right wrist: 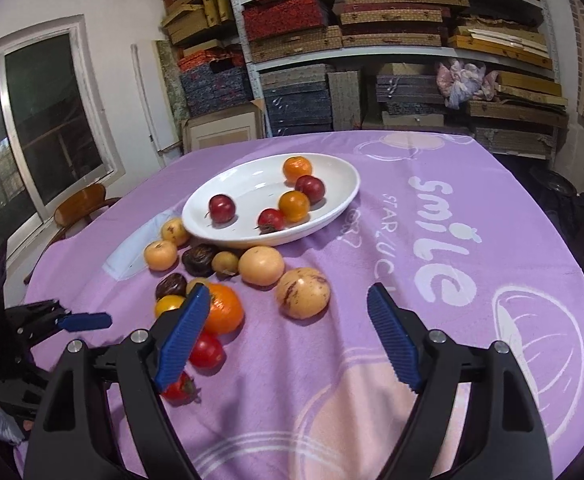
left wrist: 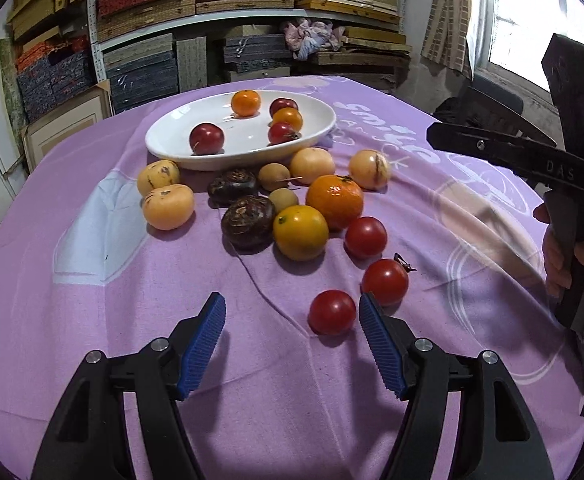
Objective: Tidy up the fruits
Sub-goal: 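Move both tools back toward the red cherry tomatoes, then grasp a cherry tomato with the left tool while the right tool grasps another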
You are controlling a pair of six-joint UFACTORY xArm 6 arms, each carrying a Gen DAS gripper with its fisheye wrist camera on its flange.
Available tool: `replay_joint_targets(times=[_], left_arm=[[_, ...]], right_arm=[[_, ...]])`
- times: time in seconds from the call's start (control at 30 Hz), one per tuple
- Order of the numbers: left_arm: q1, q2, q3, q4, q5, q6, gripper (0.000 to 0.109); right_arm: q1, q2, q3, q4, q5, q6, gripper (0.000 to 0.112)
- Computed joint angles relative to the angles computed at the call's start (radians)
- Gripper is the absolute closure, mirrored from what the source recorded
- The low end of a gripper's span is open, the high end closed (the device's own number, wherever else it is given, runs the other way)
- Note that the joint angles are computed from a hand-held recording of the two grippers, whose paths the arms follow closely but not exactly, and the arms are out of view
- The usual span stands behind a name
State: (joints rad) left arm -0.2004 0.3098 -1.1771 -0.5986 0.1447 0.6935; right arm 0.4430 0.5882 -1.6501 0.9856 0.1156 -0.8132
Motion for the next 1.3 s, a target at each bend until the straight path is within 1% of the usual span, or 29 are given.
replay_joint_targets(times=[0.03, 0.1, 0.2, 0.23, 0.37, 0.4, 0.43, 0.47, 0.5, 0.53, 0.57, 0.63, 0.8, 0.83, 0.93, 0.97, 1.0, 1.03, 1.07, 1.1, 1.13, 1.17, 1.2, 1.23, 1.3], left_arm=[[-0.004, 0.004, -0.008, -0.012, 0.006, 0.019, 0.039], [-0.015, 0.009, -0.018, -0.089, 0.019, 0.104, 0.039], [-0.029, 0.019, -0.038, -0.191, 0.028, 0.211, 0.039], [-0.033, 0.022, -0.042, -0.202, 0.026, 0.225, 0.039], [-0.037, 0.051, -0.076, -0.190, 0.040, 0.222, 0.040], [-0.035, 0.061, -0.090, -0.188, 0.059, 0.219, 0.043], [-0.034, 0.065, -0.098, -0.180, 0.076, 0.210, 0.049], [-0.029, 0.071, -0.111, -0.193, 0.104, 0.222, 0.052], [-0.026, 0.076, -0.122, -0.203, 0.127, 0.228, 0.058], [-0.029, 0.077, -0.118, -0.195, 0.112, 0.219, 0.062], [-0.030, 0.081, -0.119, -0.183, 0.104, 0.209, 0.063], [-0.024, 0.082, -0.121, -0.187, 0.115, 0.206, 0.063], [0.000, 0.079, -0.110, -0.149, 0.168, 0.167, 0.063], [0.000, 0.071, -0.096, -0.172, 0.160, 0.193, 0.063], [0.007, 0.067, -0.092, -0.188, 0.163, 0.203, 0.064], [0.009, 0.066, -0.091, -0.200, 0.165, 0.210, 0.065], [0.010, 0.067, -0.091, -0.201, 0.162, 0.207, 0.071], [0.012, 0.066, -0.090, -0.202, 0.159, 0.202, 0.076], [0.015, 0.066, -0.090, -0.210, 0.162, 0.205, 0.079], [0.018, 0.065, -0.091, -0.220, 0.168, 0.211, 0.081], [0.021, 0.064, -0.089, -0.221, 0.168, 0.211, 0.082], [0.023, 0.060, -0.085, -0.227, 0.167, 0.217, 0.082], [0.023, 0.055, -0.078, -0.235, 0.162, 0.222, 0.083], [0.023, 0.050, -0.071, -0.240, 0.154, 0.227, 0.083], [0.021, 0.039, -0.057, -0.261, 0.124, 0.239, 0.083]], right_arm=[[0.011, -0.016, 0.023, 0.041, -0.004, -0.059, 0.034], [0.024, -0.037, 0.058, 0.092, -0.010, -0.129, 0.034], [0.022, -0.038, 0.074, 0.062, -0.010, -0.099, 0.034], [0.020, -0.038, 0.073, 0.066, -0.007, -0.095, 0.034], [0.009, -0.043, 0.070, 0.126, 0.007, -0.123, 0.034], [0.006, -0.043, 0.069, 0.129, 0.010, -0.121, 0.034], [0.003, -0.042, 0.068, 0.125, 0.011, -0.114, 0.034], [0.001, -0.042, 0.069, 0.124, 0.011, -0.107, 0.034], [-0.001, -0.042, 0.069, 0.124, 0.012, -0.104, 0.034], [-0.002, -0.042, 0.069, 0.120, 0.014, -0.095, 0.034], [-0.004, -0.042, 0.069, 0.123, 0.017, -0.094, 0.034], [-0.006, -0.043, 0.068, 0.131, 0.024, -0.098, 0.034], [-0.005, -0.041, 0.067, 0.103, 0.042, -0.083, 0.034], [-0.004, -0.042, 0.067, 0.101, 0.047, -0.086, 0.034], [0.004, -0.042, 0.068, 0.088, 0.075, -0.105, 0.034], [0.008, -0.043, 0.068, 0.079, 0.085, -0.113, 0.034], [0.014, -0.044, 0.072, 0.063, 0.092, -0.121, 0.034], [0.022, -0.045, 0.075, 0.044, 0.097, -0.130, 0.034], [0.032, -0.046, 0.079, 0.022, 0.104, -0.143, 0.043], [0.038, -0.045, 0.080, -0.008, 0.116, -0.141, 0.048], [0.042, -0.042, 0.077, -0.046, 0.132, -0.124, 0.057], [0.045, -0.036, 0.074, -0.084, 0.152, -0.104, 0.060], [0.046, -0.030, 0.068, -0.125, 0.174, -0.077, 0.063], [0.047, -0.030, 0.066, -0.124, 0.187, -0.086, 0.067], [0.049, -0.031, 0.062, -0.102, 0.206, -0.109, 0.067]])
